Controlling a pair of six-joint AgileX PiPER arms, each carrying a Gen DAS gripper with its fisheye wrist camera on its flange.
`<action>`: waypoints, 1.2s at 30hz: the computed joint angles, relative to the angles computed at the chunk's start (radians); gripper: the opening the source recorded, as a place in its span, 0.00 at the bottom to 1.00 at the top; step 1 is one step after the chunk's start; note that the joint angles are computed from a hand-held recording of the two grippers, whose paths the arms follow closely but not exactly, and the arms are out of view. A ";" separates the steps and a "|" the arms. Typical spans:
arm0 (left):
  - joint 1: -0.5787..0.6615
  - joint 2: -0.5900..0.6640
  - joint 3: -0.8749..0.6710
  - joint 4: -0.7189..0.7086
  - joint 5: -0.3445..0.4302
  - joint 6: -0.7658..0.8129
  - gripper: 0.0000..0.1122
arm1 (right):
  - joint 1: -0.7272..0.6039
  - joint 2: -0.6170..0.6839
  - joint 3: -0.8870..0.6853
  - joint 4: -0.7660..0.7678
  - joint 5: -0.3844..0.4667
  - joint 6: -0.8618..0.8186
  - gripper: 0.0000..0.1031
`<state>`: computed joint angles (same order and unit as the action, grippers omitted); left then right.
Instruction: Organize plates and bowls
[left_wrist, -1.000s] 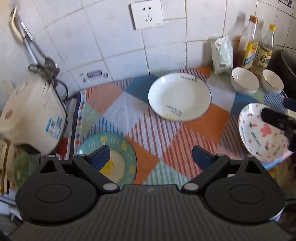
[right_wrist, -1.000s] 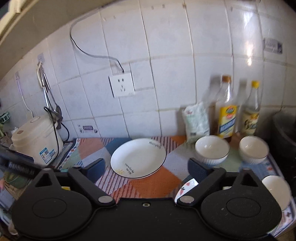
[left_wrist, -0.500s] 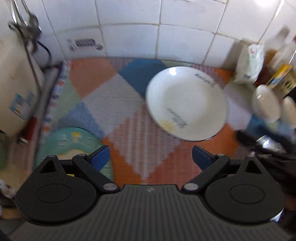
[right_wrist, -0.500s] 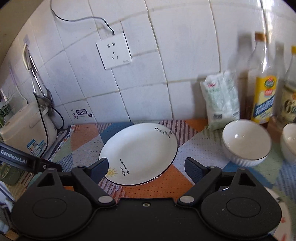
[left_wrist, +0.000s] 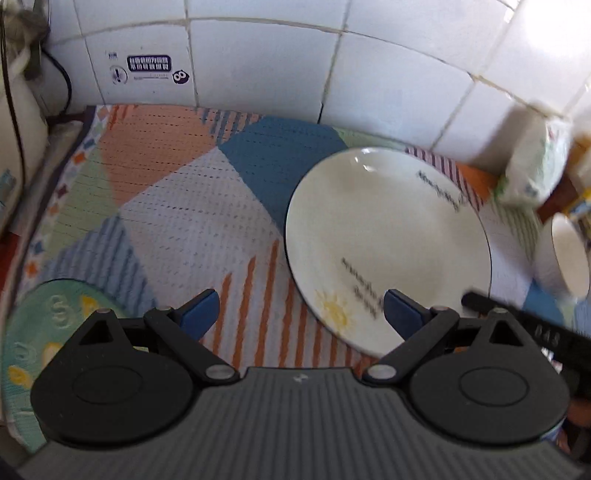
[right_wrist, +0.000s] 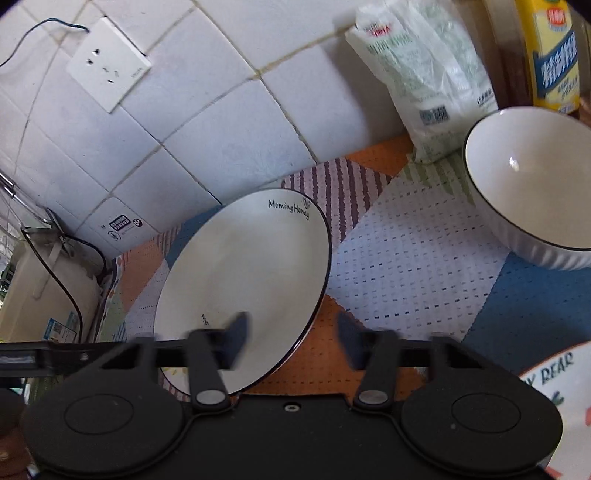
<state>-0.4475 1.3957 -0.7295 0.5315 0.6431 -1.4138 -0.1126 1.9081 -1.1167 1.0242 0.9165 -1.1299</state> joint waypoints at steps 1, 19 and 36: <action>0.011 0.006 0.022 0.029 -0.045 -0.026 0.86 | 0.003 0.014 -0.022 -0.018 0.013 0.014 0.19; 0.096 0.131 0.063 0.052 -0.257 -0.071 0.27 | -0.010 0.162 -0.170 -0.011 0.104 0.078 0.11; -0.074 0.006 0.033 0.043 0.001 0.038 0.22 | 0.044 -0.049 0.002 -0.058 0.010 -0.088 0.26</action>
<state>-0.5215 1.4017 -0.6968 0.5743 0.6442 -1.3757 -0.0687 1.8589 -1.1145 0.9658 0.9267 -1.2176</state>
